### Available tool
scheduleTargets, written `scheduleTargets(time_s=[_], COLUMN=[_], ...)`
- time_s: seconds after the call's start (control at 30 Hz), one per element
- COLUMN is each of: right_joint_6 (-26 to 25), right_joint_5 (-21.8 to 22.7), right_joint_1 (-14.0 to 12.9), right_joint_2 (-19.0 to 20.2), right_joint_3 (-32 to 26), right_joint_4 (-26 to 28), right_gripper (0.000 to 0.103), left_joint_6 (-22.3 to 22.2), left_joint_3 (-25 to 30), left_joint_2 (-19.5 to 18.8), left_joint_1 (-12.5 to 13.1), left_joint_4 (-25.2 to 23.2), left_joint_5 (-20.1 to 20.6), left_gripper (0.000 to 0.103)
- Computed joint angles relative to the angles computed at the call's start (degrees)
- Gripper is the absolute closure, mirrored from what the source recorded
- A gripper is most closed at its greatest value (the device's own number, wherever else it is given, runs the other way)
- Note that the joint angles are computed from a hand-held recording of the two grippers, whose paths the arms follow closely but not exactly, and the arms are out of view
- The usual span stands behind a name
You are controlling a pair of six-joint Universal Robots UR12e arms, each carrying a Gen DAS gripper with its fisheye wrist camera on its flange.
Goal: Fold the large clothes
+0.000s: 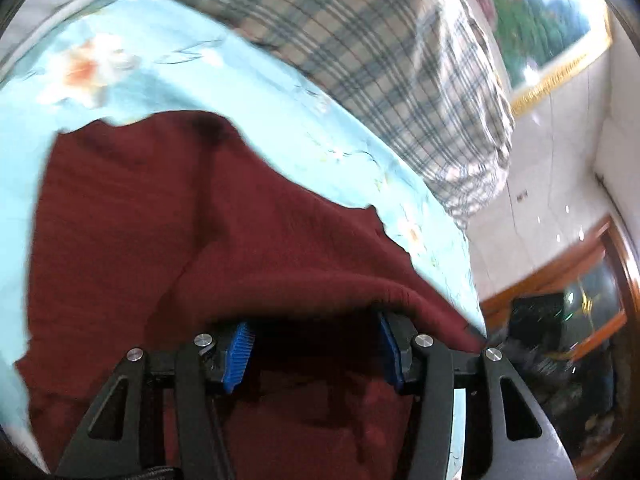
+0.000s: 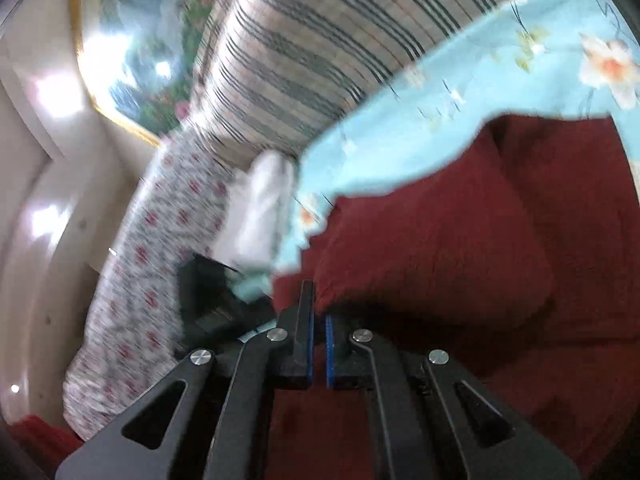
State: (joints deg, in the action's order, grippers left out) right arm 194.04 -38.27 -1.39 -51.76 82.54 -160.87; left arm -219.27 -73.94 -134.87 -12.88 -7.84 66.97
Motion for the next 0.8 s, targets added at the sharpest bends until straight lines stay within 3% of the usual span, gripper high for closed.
scheduleTargets(time_s=[0.1,0.17,0.23,0.37,0.43,0.57,0.67,0.7,0.73,0.77,0.8], right_joint_6=[-5.8,-7.6,-8.0,-3.0,-0.1,3.7,1.6,0.5,-0.1,-0.3,0.1], right_joint_5=[-3.7,-5.7,-5.3,-5.5,-8.8,-14.1,-16.7,-16.3,-16.3,-17.0,-16.8], right_joint_1=[0.8,0.9,0.3,-1.8,-2.1,-2.0,-1.3,-1.1,-0.9,-0.8,-0.9], right_joint_2=[-0.1,-0.5,-1.1,-2.1,-1.9,0.3,1.8,2.3,2.4,2.4,2.2], right_joint_3=[0.1,0.3,1.2,3.0,2.5,-0.7,-3.6,-4.5,-5.0,-5.2,-4.8], right_joint_4=[10.1,13.6,13.3,6.6,4.5,4.6,9.8,11.7,12.5,12.4,10.8], right_gripper=[0.096,0.078,0.066,0.065,0.065,0.065,0.065,0.066,0.086,0.097,0.097], left_joint_6=[-3.2,-5.3,-7.2,-9.3,-8.9,-3.9,-1.6,-0.8,0.2,1.2,1.8], left_joint_3=[-4.0,-6.4,-8.3,-8.5,-7.1,-3.4,-1.5,-1.3,-1.1,-1.0,-1.1], left_joint_2=[1.3,1.9,2.5,2.5,2.0,1.0,0.0,-0.1,0.0,0.1,0.3], left_joint_1=[0.7,1.1,1.6,2.2,2.3,1.2,0.6,0.4,0.2,0.0,-0.2], left_joint_4=[2.5,5.3,8.2,12.1,10.8,0.8,-3.6,-4.5,-5.4,-6.2,-6.4], left_joint_5=[-1.2,-2.8,-4.1,-6.3,-7.5,-5.0,-4.6,-4.1,-3.3,-2.0,-0.7], left_gripper=[0.050,0.045,0.038,0.025,0.021,0.024,0.055,0.069,0.085,0.091,0.097])
